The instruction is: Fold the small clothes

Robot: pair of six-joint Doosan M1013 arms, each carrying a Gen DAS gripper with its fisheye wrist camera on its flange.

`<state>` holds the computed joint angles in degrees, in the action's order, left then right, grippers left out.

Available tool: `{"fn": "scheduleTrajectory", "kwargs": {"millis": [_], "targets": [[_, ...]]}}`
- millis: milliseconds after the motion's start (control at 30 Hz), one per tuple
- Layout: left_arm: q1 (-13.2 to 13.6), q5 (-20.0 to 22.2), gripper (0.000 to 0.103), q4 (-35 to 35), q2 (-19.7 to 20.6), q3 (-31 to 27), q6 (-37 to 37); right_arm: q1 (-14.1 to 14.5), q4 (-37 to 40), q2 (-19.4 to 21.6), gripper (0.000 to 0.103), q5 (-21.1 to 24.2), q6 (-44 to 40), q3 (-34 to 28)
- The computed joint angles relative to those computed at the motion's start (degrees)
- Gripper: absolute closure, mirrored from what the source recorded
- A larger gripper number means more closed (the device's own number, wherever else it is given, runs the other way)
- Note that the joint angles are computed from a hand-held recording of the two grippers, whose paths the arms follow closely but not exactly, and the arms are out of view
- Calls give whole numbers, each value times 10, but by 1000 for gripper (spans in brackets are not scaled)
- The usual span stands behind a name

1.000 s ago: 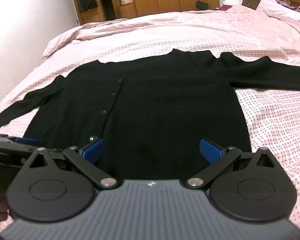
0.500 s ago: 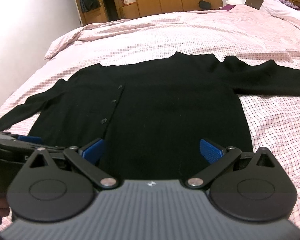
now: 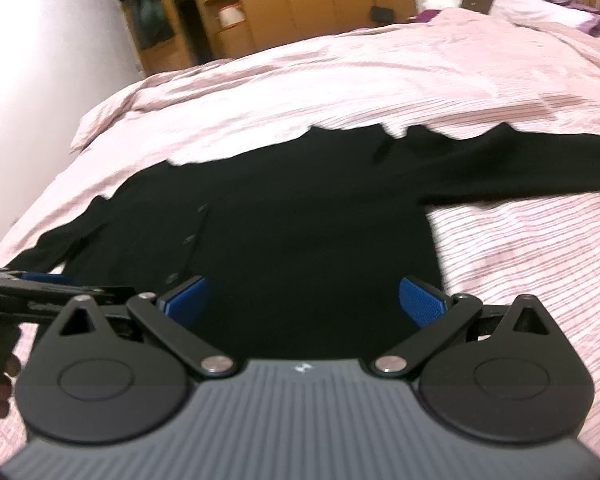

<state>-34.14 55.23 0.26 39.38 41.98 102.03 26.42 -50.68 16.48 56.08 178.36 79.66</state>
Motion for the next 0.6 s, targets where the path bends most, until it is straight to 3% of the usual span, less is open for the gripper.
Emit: {"fn": "scheduleTrajectory", "kwargs": {"millis": [233,467,600], "targets": [[-8,89,0,-23,58,-120,1,-21,-15,-30,0,36,32,34],[-23,149,0,-9,118,-230,-8,-50,-24,-57,0,77,65,69],[-27,186,0,-2,152,-288,-14,-75,-16,-74,0,75,82,95]]}}
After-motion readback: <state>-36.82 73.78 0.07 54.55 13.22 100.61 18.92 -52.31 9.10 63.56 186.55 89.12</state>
